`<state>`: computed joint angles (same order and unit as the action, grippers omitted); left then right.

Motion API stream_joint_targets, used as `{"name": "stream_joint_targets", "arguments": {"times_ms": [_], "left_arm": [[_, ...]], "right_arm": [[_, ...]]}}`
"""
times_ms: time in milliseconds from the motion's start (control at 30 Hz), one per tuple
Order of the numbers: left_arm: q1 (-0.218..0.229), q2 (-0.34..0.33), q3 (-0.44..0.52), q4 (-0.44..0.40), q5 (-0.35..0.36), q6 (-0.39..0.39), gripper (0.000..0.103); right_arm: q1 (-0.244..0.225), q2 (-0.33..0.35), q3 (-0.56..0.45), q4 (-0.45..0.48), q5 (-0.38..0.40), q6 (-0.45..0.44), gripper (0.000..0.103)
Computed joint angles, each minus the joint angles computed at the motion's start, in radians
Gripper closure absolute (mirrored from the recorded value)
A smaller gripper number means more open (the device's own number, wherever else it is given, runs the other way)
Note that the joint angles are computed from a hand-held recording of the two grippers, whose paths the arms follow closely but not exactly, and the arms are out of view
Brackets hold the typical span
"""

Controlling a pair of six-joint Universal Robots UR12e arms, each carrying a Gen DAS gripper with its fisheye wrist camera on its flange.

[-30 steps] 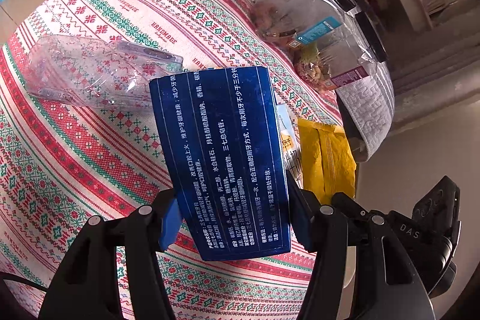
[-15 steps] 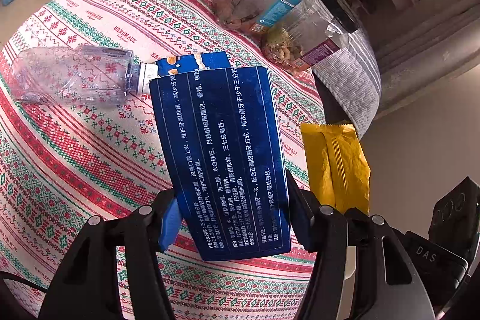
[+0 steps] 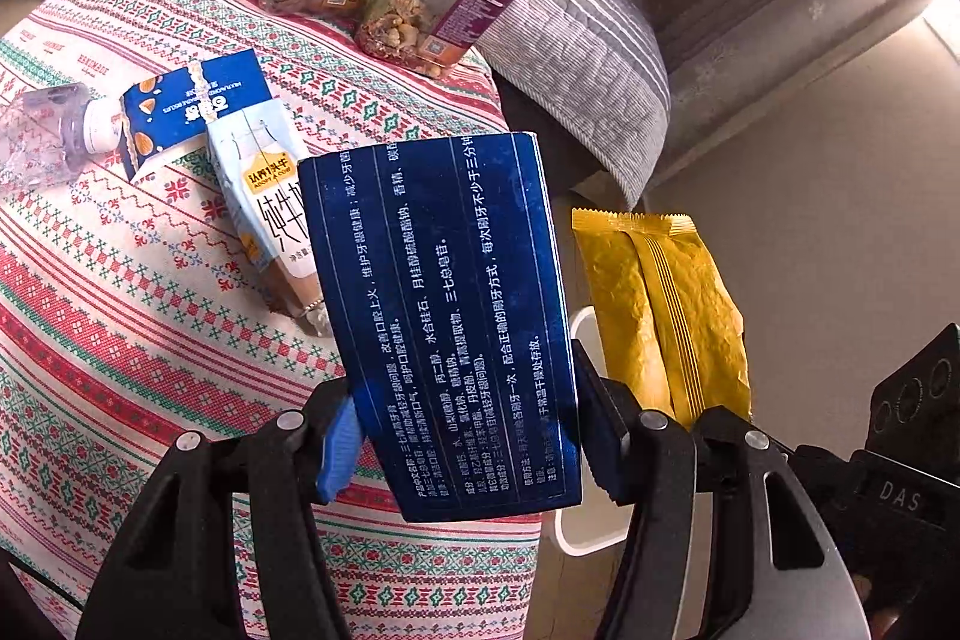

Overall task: Collect trash
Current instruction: 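Carry the blue box and yellow packet over the white bin and open both tools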

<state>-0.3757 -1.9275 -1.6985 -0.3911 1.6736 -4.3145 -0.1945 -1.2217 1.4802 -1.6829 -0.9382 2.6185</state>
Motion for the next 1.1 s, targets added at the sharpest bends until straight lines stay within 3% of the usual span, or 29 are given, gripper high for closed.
{"name": "stream_joint_targets", "arguments": {"times_ms": [200, 433, 867, 933, 1000, 1100], "left_arm": [[-0.028, -0.059, 0.07, 0.024, -0.031, 0.062, 0.044], [-0.055, -0.13, 0.154, 0.042, -0.08, 0.1, 0.043], [-0.077, -0.247, 0.281, 0.022, -0.144, 0.072, 0.043], [-0.074, -0.256, 0.288, 0.029, -0.157, 0.058, 0.043], [-0.066, -0.26, 0.284, 0.043, -0.184, 0.036, 0.039], [-0.06, -0.258, 0.276, 0.054, -0.185, 0.004, 0.03]], "right_arm": [[-0.045, -0.002, -0.006, -0.044, 0.011, 0.021, 0.103], [-0.085, 0.009, -0.003, -0.108, -0.03, 0.06, 0.102], [-0.126, 0.027, 0.0, -0.197, -0.105, 0.132, 0.102], [-0.126, 0.032, -0.001, -0.21, -0.126, 0.144, 0.098], [-0.121, 0.041, -0.01, -0.196, -0.161, 0.139, 0.078], [-0.122, 0.048, -0.012, -0.191, -0.177, 0.159, 0.066]]}}
